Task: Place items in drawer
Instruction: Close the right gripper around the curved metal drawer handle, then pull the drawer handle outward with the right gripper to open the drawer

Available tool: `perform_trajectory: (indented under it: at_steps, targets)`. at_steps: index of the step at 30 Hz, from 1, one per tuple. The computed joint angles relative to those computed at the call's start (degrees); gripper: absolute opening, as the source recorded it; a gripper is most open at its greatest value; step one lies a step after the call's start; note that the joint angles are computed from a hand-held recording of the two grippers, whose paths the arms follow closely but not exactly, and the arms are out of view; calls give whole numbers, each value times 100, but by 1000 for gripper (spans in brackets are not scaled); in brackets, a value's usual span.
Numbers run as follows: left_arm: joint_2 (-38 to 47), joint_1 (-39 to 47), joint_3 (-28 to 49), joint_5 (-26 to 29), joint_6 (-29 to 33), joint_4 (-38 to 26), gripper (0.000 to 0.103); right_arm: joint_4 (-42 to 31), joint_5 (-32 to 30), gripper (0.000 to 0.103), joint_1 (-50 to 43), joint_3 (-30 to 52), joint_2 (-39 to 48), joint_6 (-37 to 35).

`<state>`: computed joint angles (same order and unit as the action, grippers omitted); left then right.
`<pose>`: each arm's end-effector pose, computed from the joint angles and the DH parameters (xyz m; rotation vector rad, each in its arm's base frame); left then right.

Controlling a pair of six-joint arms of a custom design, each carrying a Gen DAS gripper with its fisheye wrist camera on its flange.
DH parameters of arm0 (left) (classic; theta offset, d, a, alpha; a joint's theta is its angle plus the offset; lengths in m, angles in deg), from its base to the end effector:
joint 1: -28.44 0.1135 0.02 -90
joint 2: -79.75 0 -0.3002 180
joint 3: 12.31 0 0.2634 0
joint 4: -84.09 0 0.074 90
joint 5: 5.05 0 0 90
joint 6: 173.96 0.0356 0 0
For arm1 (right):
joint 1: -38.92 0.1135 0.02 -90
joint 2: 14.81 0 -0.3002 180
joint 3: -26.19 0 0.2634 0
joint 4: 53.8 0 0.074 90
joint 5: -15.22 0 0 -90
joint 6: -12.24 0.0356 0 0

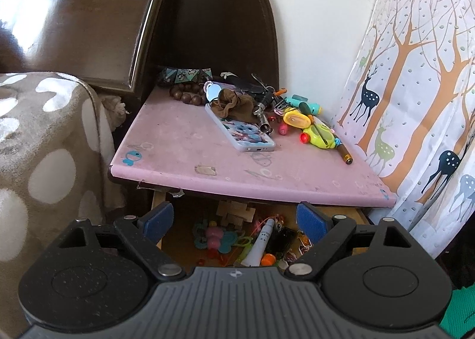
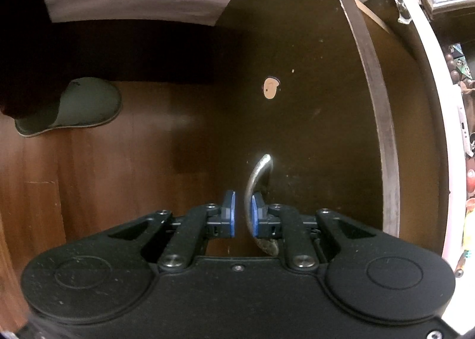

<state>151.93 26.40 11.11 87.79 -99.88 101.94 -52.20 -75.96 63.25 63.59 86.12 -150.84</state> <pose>0.1956 -0.0087 0.1450 -0.2264 2.1066 -0.2393 0.2238 0.1020 0.0758 -2.0150 1.7608 -0.2510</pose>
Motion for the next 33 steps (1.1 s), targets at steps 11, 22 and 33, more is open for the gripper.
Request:
perform_trajectory:
  at_steps: [11, 22, 33]
  targets:
    - [32, -68, 7, -16, -20, 33, 90, -377, -134, 13, -177, -484, -832, -94]
    - [123, -210, 35, -81, -67, 95, 90, -1396, -240, 13, -280, -902, -2287, -264]
    - [389, -467, 186, -240, -162, 229, 90, -1918, -143, 13, -105, -1472, -3453, 39]
